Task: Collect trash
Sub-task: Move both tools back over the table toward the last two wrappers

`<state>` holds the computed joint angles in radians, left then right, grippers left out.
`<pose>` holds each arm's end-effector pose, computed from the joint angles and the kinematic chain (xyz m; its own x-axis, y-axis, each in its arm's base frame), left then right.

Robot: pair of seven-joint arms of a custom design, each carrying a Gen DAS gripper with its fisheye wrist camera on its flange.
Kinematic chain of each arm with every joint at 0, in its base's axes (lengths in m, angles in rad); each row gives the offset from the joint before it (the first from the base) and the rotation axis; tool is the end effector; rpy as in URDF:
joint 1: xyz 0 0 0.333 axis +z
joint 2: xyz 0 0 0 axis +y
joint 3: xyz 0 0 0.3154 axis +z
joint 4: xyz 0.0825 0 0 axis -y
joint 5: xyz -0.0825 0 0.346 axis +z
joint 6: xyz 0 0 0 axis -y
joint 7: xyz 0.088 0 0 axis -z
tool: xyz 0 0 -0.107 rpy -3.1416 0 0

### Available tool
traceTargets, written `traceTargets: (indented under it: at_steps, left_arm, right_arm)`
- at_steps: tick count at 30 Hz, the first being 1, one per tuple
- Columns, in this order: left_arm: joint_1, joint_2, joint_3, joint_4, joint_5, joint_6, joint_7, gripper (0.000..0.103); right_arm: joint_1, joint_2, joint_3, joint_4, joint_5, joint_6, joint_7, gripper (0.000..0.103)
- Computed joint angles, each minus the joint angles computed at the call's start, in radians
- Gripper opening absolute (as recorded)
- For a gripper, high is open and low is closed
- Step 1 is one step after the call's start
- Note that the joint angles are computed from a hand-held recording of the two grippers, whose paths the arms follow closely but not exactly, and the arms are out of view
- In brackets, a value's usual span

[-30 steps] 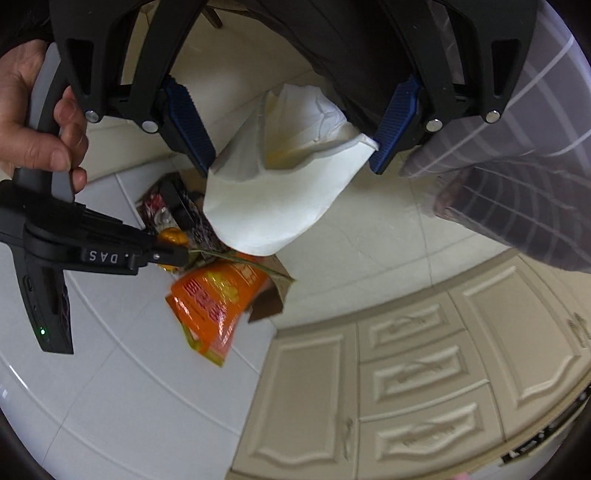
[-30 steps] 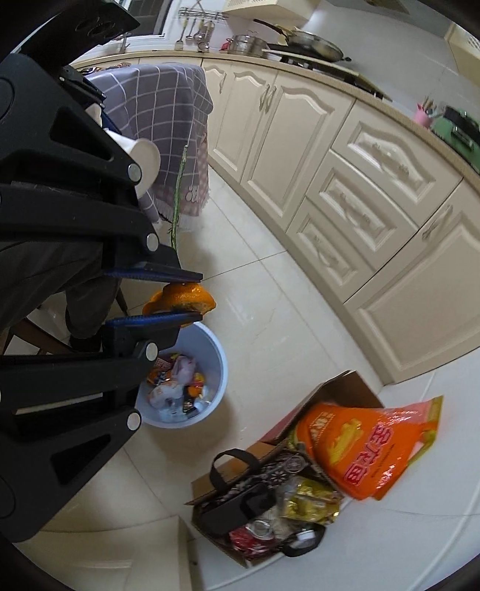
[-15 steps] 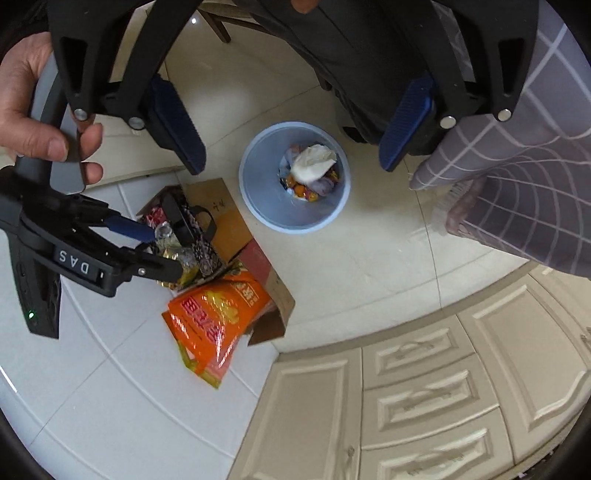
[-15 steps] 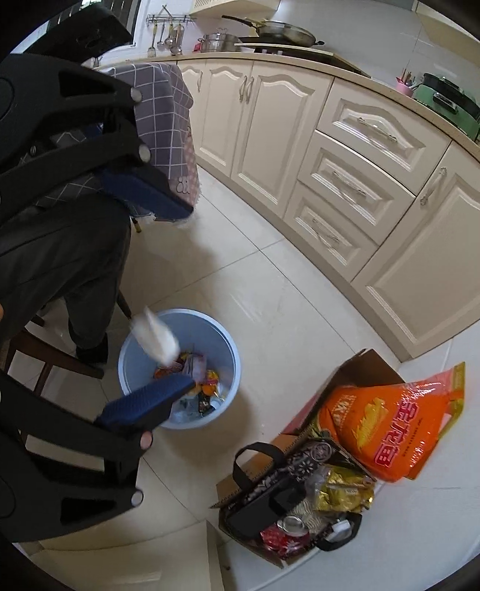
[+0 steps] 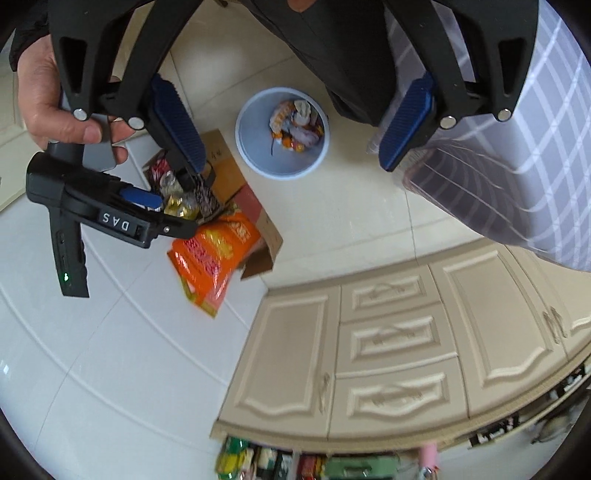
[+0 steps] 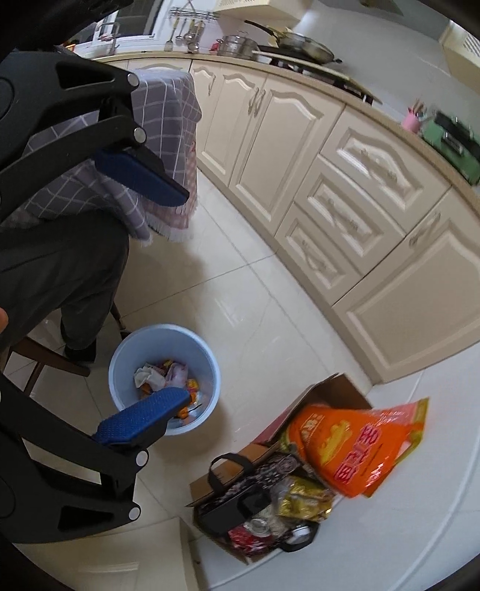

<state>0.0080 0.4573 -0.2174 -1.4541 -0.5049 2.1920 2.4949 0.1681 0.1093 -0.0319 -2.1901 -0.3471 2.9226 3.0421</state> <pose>0.6687 -0.1309 0.4749 -0.7775 -0.6045 0.1734 -0.5872 0.5993 -0.5441 0.5528 0.0977 0.4303 -0.6821 -0.5232 -0.5109 -0.4220 0.8522 -0.3094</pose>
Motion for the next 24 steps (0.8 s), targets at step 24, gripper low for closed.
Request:
traceTargets:
  at_steps: [24]
  left_arm:
    - [0.236,0.058,0.044,0.229,-0.157,0.099,-0.033,0.093]
  right_arm:
    - [0.118,0.353,0.086,0.765,0.111,-0.232,-0.425,0.096]
